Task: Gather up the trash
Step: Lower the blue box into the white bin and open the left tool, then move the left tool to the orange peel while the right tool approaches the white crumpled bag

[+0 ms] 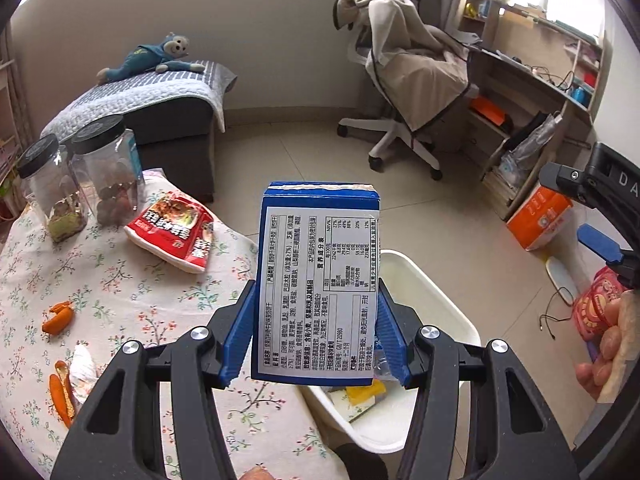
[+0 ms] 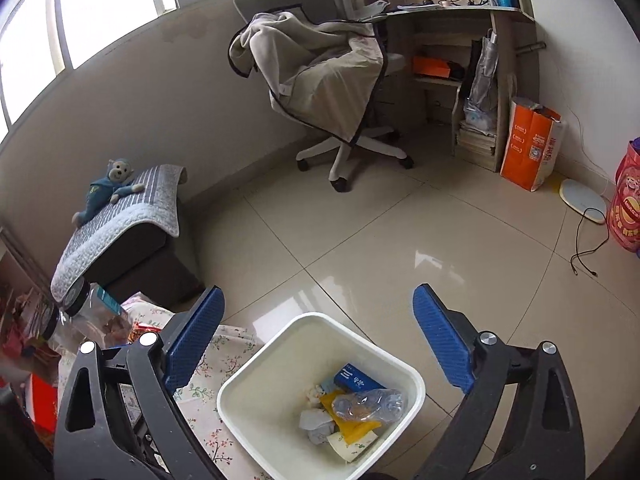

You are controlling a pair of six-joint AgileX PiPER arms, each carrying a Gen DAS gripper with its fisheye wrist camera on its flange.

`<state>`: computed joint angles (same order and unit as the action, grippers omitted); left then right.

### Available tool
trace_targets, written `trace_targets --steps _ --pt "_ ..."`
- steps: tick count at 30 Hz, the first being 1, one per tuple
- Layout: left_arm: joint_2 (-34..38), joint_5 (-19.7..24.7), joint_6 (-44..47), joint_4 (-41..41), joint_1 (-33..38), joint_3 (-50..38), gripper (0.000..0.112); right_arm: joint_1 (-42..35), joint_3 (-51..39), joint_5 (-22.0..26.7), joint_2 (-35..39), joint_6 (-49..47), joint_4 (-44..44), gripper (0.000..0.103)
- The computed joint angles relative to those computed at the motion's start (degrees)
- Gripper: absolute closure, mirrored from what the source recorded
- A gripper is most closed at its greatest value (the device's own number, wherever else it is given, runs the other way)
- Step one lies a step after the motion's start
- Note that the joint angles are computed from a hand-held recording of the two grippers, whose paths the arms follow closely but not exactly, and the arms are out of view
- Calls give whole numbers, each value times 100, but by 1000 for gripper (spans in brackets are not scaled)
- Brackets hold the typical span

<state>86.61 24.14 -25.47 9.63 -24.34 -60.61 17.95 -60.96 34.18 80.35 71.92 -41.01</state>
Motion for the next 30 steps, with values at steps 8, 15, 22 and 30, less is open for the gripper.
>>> trace_targets --steps 8,15,22,30 --pt "517 190 535 -962 -237 -537 41 -171 151 139 -101 353 -377 9" --pt "391 244 -5 -270 -332 -470 37 318 100 805 -2 872 -1241 7" --pt "131 305 -505 486 -242 -279 35 872 -65 1440 227 967 -1748 7" --pt "-67 301 -651 794 112 -74 31 1248 -388 1669 551 658 -1655 7"
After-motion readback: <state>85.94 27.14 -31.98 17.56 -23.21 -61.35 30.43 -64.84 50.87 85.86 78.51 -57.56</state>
